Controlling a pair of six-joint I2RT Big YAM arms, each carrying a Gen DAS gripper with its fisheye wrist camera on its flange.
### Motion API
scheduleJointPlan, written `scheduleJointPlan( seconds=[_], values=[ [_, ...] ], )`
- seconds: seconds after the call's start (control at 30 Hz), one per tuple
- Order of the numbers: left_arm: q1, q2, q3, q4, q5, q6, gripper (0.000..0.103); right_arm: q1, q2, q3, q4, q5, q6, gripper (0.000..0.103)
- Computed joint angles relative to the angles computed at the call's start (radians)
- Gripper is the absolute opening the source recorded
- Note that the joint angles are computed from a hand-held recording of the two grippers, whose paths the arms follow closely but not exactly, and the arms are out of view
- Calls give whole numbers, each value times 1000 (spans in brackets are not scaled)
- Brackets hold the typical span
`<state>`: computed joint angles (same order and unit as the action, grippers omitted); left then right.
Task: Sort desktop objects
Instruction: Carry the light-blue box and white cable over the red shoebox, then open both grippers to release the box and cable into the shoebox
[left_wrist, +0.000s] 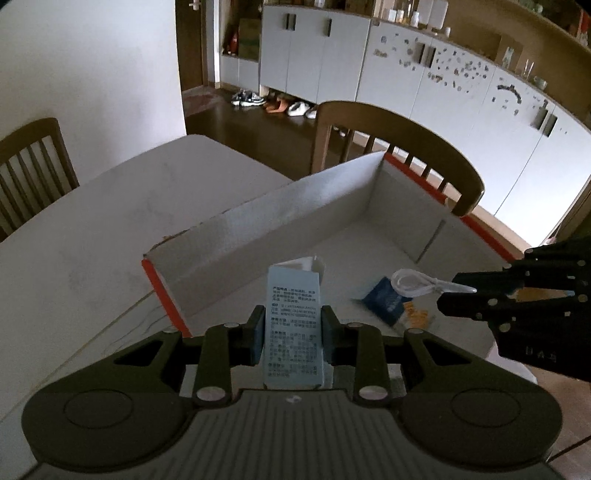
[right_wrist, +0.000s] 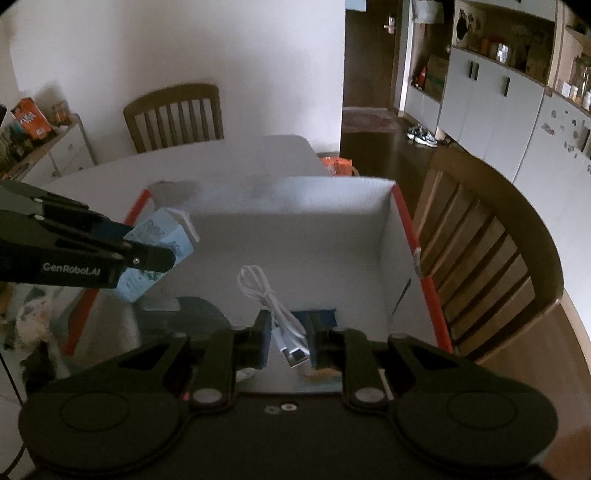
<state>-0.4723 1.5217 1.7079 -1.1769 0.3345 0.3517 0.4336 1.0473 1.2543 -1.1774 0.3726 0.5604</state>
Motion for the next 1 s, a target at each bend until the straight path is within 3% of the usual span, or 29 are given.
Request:
scheduleJointPlan(
  seconds=[0.77,1.0],
  values=[
    [-56,154,105,-102,-90,48,30,-105,67,-68,26,-127,-70,19],
    [-69,204,163,-187,-123,70,30,-103,70,-70,19,-128,-89,19]
  ],
)
